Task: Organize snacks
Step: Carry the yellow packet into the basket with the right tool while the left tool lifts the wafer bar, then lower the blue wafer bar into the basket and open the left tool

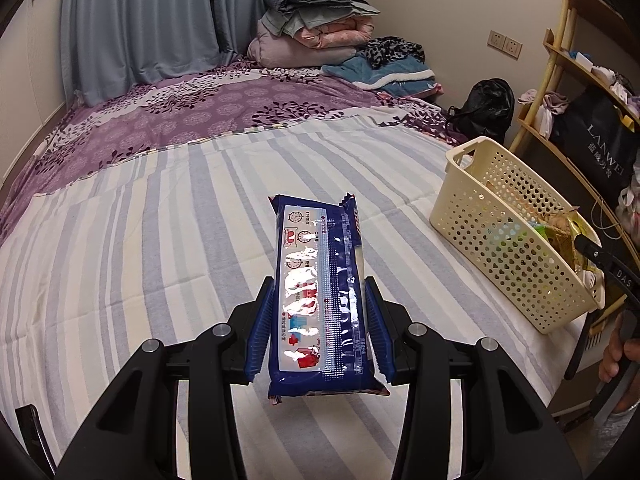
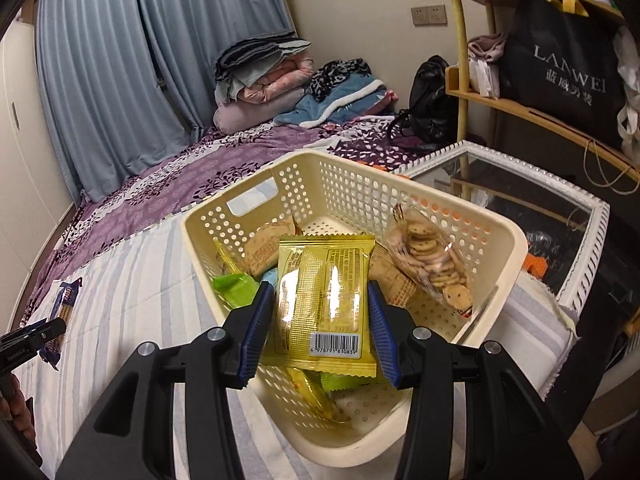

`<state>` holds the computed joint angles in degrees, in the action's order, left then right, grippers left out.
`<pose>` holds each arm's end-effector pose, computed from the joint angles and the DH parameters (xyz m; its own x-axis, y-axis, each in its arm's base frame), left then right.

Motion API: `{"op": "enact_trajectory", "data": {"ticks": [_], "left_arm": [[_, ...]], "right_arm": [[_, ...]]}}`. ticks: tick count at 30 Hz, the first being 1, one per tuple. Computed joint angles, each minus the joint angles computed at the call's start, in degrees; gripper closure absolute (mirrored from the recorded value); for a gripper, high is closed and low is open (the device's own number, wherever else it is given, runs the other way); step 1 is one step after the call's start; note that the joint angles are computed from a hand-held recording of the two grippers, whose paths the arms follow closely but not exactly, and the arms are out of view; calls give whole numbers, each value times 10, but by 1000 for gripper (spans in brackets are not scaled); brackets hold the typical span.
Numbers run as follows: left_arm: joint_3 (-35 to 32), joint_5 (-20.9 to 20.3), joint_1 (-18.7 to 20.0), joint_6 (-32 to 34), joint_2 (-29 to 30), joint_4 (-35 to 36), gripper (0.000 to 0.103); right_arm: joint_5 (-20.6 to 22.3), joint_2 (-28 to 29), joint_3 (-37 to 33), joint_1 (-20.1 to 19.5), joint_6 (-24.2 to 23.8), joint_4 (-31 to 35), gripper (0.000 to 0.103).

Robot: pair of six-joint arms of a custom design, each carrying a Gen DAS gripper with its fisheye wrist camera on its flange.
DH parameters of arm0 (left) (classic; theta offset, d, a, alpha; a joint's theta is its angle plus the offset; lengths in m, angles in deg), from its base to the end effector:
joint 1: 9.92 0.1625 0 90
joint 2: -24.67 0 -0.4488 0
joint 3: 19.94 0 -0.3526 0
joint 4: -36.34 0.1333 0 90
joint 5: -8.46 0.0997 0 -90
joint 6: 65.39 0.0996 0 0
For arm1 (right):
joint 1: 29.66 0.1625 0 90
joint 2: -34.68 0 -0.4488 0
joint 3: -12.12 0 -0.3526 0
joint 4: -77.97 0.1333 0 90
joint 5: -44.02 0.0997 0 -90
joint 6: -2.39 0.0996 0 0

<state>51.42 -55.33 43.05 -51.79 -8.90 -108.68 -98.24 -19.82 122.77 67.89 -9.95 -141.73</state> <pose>-0.3248 -0.7249 0.1388 -0.6375 0.6029 -0.4797 0.7460 0.6386 -0.1887 0.1255 -0.5318 0.3134 -0.6822 0.5959 0.4237 -0.1873 0.4177 -0.8891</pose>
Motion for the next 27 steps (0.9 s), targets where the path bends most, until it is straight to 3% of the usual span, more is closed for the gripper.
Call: {"op": "enact_trajectory", "data": {"ticks": [15,23,27], "left_arm": [[-11,-11,-13,3,12,16,59],[-23,-30,-29,17,25,15,59],[-35,-45,-39,20,35,21,59]], "right_arm": [[9,-12,23,-9,12,-27,55],[11,-14,30,-4,-7,-57,55],[14,-16,36,-6,-8,-68,46]]}}
